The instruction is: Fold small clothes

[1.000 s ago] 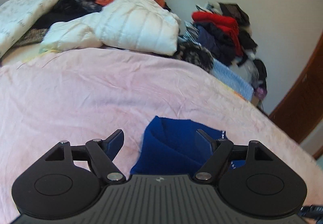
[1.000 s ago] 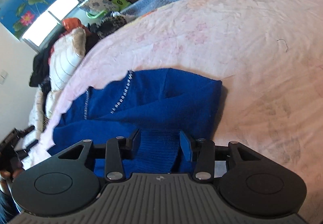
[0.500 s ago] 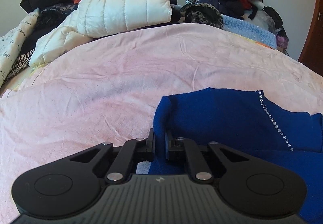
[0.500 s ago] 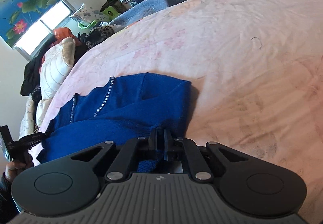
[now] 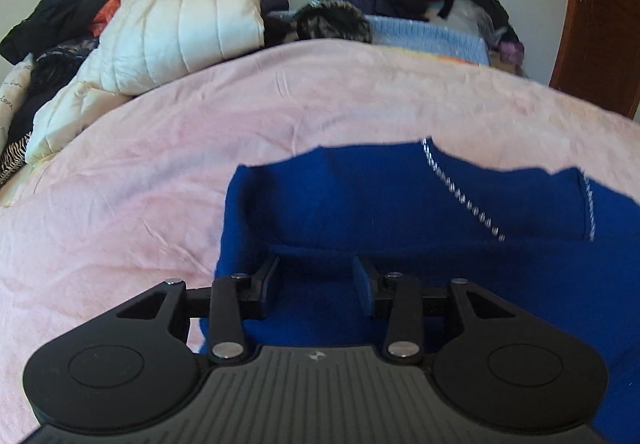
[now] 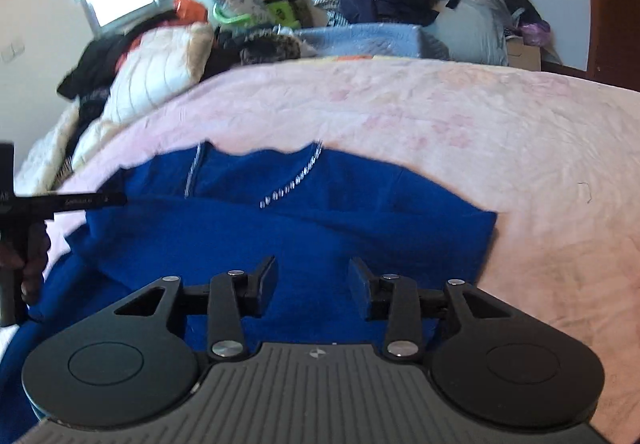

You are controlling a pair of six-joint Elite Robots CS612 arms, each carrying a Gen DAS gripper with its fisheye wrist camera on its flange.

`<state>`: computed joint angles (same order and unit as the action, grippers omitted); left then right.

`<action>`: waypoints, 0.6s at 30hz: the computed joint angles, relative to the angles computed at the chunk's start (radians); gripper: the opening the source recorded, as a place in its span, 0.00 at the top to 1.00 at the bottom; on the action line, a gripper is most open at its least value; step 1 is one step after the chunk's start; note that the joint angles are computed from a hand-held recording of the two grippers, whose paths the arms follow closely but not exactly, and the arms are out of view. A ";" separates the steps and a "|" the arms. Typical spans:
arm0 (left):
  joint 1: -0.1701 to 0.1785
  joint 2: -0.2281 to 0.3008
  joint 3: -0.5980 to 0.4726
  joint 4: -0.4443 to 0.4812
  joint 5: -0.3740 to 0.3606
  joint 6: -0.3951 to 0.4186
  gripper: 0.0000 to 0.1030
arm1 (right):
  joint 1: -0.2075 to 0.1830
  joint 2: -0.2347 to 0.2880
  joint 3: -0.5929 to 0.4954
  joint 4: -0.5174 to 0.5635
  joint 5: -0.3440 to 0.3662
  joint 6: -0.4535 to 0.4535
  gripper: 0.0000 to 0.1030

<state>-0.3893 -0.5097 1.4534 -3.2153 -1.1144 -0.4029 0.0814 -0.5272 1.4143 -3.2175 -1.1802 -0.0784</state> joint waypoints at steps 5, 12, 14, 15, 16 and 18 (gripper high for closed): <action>-0.026 0.046 -0.011 -0.115 0.116 0.149 0.61 | 0.033 0.027 0.028 -0.119 -0.114 -0.129 0.55; -0.029 -0.026 0.110 -0.219 0.066 0.097 0.61 | 0.032 -0.013 0.076 -0.133 -0.138 -0.017 0.48; -0.038 -0.064 0.218 -0.385 0.018 0.122 0.56 | 0.016 -0.045 0.156 -0.217 -0.049 0.018 0.41; -0.046 -0.078 0.272 -0.478 0.002 0.139 0.46 | 0.008 -0.062 0.198 -0.249 0.003 0.016 0.31; -0.054 -0.085 0.321 -0.583 0.000 0.148 0.41 | 0.005 -0.076 0.238 -0.273 0.033 0.012 0.21; -0.078 -0.094 0.414 -0.793 0.041 0.118 0.23 | 0.007 -0.106 0.314 -0.283 0.064 -0.013 0.18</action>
<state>-0.4668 -0.6039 1.8671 -4.0078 -1.0731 -0.2853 0.0881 -0.6328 1.7283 -3.5005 -1.1158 -0.0915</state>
